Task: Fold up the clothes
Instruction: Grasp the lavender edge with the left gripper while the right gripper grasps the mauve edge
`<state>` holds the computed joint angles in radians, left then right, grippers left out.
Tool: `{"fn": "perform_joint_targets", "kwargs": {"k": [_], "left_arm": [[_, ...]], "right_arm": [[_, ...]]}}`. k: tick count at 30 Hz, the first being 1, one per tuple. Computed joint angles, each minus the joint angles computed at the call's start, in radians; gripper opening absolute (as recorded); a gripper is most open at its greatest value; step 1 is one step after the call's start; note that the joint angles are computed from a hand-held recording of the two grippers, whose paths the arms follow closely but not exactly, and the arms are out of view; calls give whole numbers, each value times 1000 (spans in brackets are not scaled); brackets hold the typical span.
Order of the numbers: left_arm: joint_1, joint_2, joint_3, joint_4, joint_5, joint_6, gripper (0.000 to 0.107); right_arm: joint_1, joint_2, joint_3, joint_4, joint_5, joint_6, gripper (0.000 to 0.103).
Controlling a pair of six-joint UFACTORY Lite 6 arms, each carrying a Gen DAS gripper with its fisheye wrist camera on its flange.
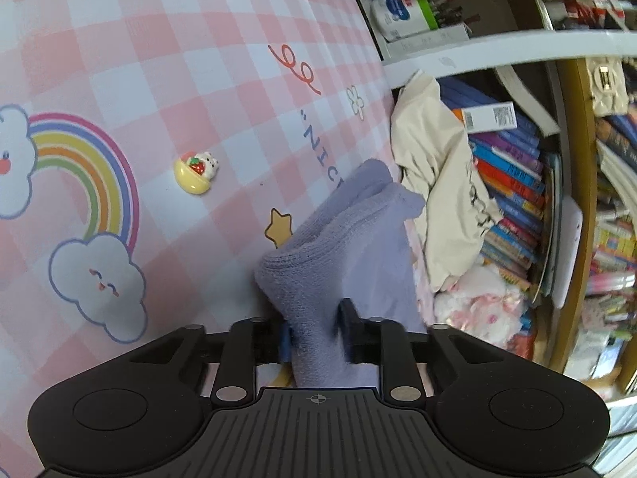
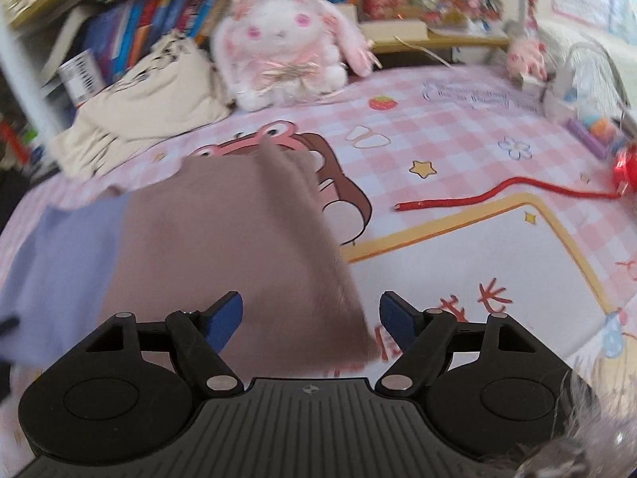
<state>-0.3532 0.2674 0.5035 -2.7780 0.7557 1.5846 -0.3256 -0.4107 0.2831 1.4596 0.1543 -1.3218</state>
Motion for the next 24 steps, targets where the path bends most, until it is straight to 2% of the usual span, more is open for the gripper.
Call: {"fn": "perform_joint_targets", "kwargs": {"k": [1, 4, 8, 12, 16, 24], "left_arm": [[12, 4, -2, 24, 7, -9, 14], [35, -19, -24, 68, 5, -17, 11], [75, -145, -105, 146, -56, -9, 11], [124, -250, -183, 253, -92, -31, 12], [149, -225, -200, 252, -48, -40, 17], [138, -165, -194, 167, 26, 14, 17]], "right_arm": [[-20, 48, 20, 65, 29, -67, 57], [-58, 95, 30, 104, 93, -115, 45], [-72, -9, -29, -117, 149, 60, 35], [-56, -174, -121, -334, 182, 269, 35], [5, -288, -177, -513, 153, 488, 36], [9, -285, -190, -467, 131, 427, 39]]}}
